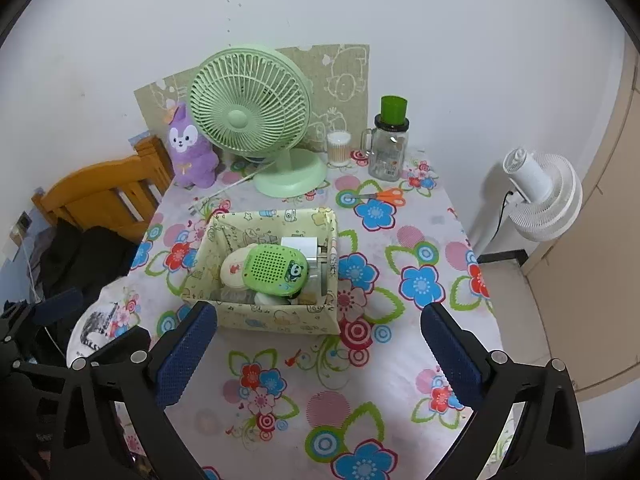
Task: Organize rigid objects
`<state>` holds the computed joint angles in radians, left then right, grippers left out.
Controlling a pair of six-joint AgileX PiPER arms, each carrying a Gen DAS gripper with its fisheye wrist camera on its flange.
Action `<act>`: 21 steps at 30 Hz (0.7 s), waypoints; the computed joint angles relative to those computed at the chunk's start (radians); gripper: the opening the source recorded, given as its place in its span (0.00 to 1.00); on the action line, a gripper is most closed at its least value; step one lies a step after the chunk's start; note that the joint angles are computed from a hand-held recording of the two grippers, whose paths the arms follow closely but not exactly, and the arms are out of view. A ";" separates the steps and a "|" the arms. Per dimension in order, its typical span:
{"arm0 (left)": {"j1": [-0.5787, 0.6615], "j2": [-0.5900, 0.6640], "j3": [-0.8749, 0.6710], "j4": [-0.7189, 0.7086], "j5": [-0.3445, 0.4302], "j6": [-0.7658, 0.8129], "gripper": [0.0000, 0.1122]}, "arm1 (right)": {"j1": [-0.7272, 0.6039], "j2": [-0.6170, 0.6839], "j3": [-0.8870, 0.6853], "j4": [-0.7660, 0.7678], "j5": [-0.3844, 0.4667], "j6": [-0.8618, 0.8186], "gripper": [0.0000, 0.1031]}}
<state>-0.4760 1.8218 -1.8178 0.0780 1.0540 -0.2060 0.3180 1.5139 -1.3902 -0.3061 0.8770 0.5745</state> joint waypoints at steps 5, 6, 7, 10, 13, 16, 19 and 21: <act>-0.008 -0.055 0.058 0.023 -0.030 -0.036 0.92 | 0.009 -0.045 0.039 -0.014 -0.002 0.013 1.00; -0.006 -0.063 0.068 0.020 -0.036 -0.038 0.92 | 0.013 -0.051 0.046 -0.018 -0.001 0.016 1.00; -0.009 -0.071 0.075 0.030 -0.040 -0.050 0.92 | 0.016 -0.061 0.055 -0.021 -0.002 0.020 1.00; -0.026 -0.079 0.078 0.080 -0.033 -0.092 0.92 | 0.018 -0.078 0.069 -0.019 0.000 0.032 1.00; -0.025 -0.092 0.090 0.080 -0.040 -0.107 0.92 | 0.020 -0.091 0.077 -0.014 -0.005 0.039 1.00; -0.024 -0.109 0.112 0.074 -0.067 -0.117 0.92 | 0.028 -0.097 0.079 -0.028 -0.004 0.052 1.00; -0.033 -0.116 0.121 0.099 -0.088 -0.133 0.92 | 0.030 -0.102 0.080 -0.033 -0.010 0.061 1.00; -0.033 -0.109 0.109 0.098 -0.081 -0.127 0.92 | 0.031 -0.103 0.080 -0.036 -0.014 0.063 1.00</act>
<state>-0.5093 1.7129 -1.7088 0.1761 0.9733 -0.3334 0.3488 1.4110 -1.3101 -0.3421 0.8633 0.6379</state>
